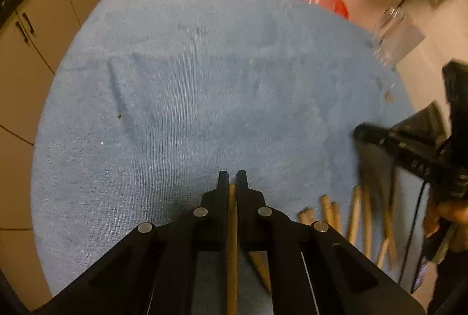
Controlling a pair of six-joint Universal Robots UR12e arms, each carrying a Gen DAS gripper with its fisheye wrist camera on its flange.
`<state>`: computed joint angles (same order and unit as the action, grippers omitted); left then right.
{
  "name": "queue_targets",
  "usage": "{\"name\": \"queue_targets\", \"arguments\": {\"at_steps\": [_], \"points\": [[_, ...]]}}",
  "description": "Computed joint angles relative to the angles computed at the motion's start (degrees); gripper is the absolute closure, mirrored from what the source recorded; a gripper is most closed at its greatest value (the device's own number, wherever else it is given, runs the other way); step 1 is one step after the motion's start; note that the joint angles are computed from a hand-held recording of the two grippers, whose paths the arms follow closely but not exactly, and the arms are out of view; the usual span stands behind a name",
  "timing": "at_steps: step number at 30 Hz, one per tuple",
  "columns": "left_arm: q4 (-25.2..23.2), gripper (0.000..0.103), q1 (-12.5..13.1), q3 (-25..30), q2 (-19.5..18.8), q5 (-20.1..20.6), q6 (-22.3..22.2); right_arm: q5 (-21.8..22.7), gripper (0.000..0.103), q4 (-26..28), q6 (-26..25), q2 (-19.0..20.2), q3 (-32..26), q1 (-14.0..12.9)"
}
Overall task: Organize utensils
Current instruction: 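Close the left tool on a wooden chopstick while the right tool grasps another, then lift the left tool's chopstick over the black cup while the right tool carries its own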
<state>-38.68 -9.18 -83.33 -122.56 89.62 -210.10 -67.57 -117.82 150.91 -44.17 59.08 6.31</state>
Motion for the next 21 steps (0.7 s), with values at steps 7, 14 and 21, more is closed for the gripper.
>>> {"name": "queue_targets", "arguments": {"at_steps": [7, 14, 21], "points": [[7.9, 0.099, -0.5, -2.6, 3.7, 2.4, -0.7, 6.5, 0.096, -5.0, 0.1, -3.9, 4.2, -1.7], [14.2, 0.099, -2.1, -3.7, 6.1, 7.0, 0.0, 15.2, 0.096, -12.6, -0.4, -10.3, 10.9, -4.9], [20.7, 0.099, -4.1, -0.8, 5.0, 11.7, 0.2, 19.2, 0.096, -18.6, 1.4, -13.9, 14.1, -6.9]]}}
